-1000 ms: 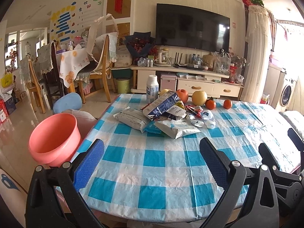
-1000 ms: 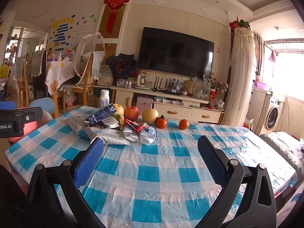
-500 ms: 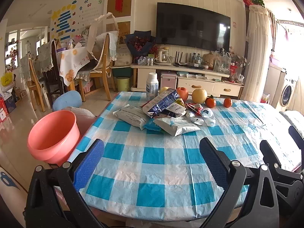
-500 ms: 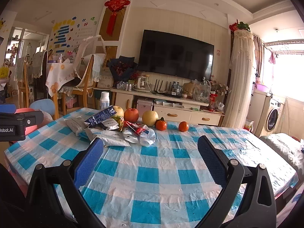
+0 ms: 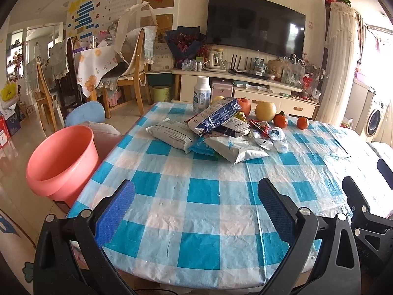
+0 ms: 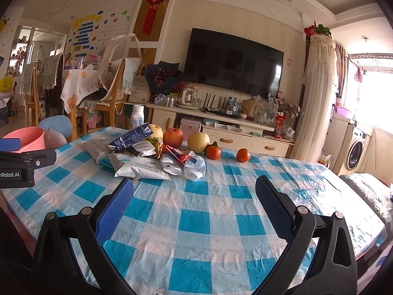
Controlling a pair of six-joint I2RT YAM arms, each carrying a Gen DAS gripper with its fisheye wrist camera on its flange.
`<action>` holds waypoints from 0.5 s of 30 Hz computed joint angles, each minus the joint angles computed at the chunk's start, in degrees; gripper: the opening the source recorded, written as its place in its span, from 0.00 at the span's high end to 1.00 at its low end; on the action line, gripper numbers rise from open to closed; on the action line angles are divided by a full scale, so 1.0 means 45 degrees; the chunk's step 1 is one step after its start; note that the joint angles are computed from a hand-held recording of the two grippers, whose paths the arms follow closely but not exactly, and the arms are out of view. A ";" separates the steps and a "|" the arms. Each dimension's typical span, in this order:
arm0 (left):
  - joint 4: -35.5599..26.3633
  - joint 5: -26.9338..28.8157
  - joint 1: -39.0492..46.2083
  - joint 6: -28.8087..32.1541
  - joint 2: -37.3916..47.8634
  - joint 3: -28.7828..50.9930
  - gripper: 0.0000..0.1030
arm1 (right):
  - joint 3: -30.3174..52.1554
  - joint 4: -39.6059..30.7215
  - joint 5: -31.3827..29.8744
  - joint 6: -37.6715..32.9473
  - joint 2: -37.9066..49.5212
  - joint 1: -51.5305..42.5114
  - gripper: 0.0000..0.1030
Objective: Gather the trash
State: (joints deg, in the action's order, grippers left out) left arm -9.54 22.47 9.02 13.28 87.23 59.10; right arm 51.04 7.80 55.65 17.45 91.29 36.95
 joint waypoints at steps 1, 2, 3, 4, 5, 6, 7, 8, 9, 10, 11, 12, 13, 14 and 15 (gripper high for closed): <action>0.0067 -0.0060 -0.0031 0.0016 0.0097 -0.0009 0.04 | 0.0025 -0.0039 -0.0088 0.0058 0.0043 -0.0077 0.03; 0.0117 -0.0137 -0.0084 0.0048 0.0214 0.0003 0.04 | 0.0033 -0.0045 -0.0210 0.0105 0.0077 -0.0163 0.03; 0.0175 -0.0183 -0.0115 0.0080 0.0292 -0.0011 0.04 | 0.0025 0.0001 -0.0366 0.0107 0.0114 -0.0270 0.03; 0.0244 -0.0260 -0.0168 0.0097 0.0400 -0.0002 0.04 | 0.0021 0.0028 -0.0474 0.0104 0.0151 -0.0342 0.03; 0.0305 -0.0308 -0.0196 0.0108 0.0469 -0.0012 0.04 | 0.0087 -0.0018 -0.0555 0.0131 0.0232 -0.0411 0.03; 0.0385 -0.0358 -0.0240 0.0101 0.0543 -0.0026 0.04 | 0.0153 -0.0095 -0.0639 0.0175 0.0296 -0.0480 0.03; 0.0481 -0.0410 -0.0288 0.0092 0.0632 -0.0036 0.04 | 0.0189 -0.0145 -0.0713 0.0223 0.0354 -0.0540 0.03; 0.0560 -0.0460 -0.0338 0.0076 0.0718 -0.0036 0.04 | 0.0244 -0.0178 -0.0776 0.0241 0.0429 -0.0592 0.03; 0.0643 -0.0489 -0.0368 0.0069 0.0774 -0.0072 0.04 | 0.0280 -0.0181 -0.0840 0.0229 0.0491 -0.0641 0.03; 0.0716 -0.0530 -0.0415 0.0065 0.0870 -0.0074 0.04 | 0.0340 -0.0210 -0.0883 0.0214 0.0569 -0.0695 0.03; 0.0772 -0.0551 -0.0442 0.0074 0.0951 -0.0067 0.04 | 0.0384 -0.0228 -0.0923 0.0186 0.0636 -0.0744 0.03; 0.0857 -0.0586 -0.0472 0.0084 0.1047 -0.0075 0.04 | 0.0465 -0.0237 -0.0966 0.0128 0.0737 -0.0800 0.03; 0.0904 -0.0591 -0.0478 0.0105 0.1110 -0.0082 0.04 | 0.0555 -0.0282 -0.0987 0.0090 0.0854 -0.0846 0.03; 0.0913 -0.0571 -0.0482 0.0129 0.1199 -0.0053 0.04 | 0.0650 -0.0345 -0.1038 0.0087 0.0965 -0.0892 0.03; 0.0899 -0.0561 -0.0498 0.0143 0.1332 0.0016 0.04 | 0.0711 -0.0383 -0.1131 0.0096 0.1035 -0.0941 0.03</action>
State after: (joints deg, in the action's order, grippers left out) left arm -5.50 19.94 6.78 13.93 93.22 59.17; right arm 54.24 6.08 50.56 17.88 95.95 32.72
